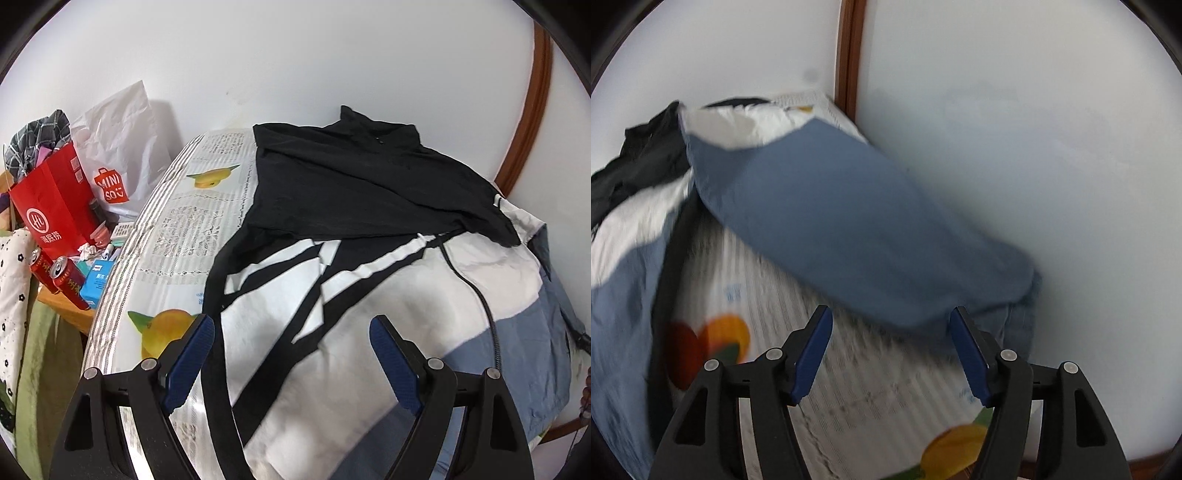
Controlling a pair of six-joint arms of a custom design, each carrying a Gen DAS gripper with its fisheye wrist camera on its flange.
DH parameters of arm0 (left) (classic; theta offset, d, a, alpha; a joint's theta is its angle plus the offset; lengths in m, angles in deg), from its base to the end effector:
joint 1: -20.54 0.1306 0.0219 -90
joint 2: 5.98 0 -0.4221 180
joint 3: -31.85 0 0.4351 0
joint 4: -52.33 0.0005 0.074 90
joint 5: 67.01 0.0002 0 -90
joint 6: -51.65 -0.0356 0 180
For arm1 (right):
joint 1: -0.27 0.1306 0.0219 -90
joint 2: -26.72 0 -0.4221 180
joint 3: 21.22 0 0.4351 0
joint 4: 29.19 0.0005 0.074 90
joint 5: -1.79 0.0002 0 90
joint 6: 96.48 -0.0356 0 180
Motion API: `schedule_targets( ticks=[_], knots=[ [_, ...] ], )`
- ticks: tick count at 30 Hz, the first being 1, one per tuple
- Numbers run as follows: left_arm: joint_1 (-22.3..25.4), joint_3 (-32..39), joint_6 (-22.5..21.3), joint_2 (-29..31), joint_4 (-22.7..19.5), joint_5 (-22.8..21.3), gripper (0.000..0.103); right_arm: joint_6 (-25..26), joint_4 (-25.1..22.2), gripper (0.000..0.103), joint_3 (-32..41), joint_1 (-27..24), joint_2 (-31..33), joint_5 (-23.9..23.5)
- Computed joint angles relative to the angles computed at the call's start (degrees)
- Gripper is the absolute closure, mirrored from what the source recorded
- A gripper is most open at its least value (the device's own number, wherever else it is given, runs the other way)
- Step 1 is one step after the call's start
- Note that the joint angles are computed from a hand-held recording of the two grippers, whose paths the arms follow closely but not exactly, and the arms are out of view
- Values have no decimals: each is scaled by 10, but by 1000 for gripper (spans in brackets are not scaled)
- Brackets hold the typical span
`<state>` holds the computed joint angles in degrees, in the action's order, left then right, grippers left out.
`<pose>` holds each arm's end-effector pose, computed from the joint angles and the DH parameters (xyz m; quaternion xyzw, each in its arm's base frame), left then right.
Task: Fold large clothes
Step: 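Grasp the blue sleeve cuff with the right tool and lift it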
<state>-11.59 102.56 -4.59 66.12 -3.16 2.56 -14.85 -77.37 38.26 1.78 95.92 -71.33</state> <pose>0.3329 -0.1950 0.4317 -0.0640 0.9425 -0.0099 0.3278 0.3583 -0.0014 0.3601 0.0974 0.9465 -0.1170 0.2846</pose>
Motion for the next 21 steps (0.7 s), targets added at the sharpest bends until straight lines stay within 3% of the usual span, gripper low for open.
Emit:
schedule_targets(
  ticks=[6,8,9,10,12,17,21],
  knots=[
    [-22,8,19,-12,-26,-21,18,0,34,38,-11,-2,8,16],
    [-28,8,22,-17,-33,-36,18,-10,44,45,-4,-10,25,20],
    [-28,8,26,-18,-37,-40,18,-13,43,62,-1,-13,27,20],
    [-27,6,30,-21,-38,-41,18,-14,42,87,3,-16,32,17],
    [-23,2,39,-24,-43,-43,18,-17,37,98,13,-15,37,23],
    [-10,-13,42,-33,-41,-28,18,-11,69,100,32,31,4,103],
    [-1,-20,33,-31,-39,-25,18,-11,89,100,77,71,4,101]
  ],
)
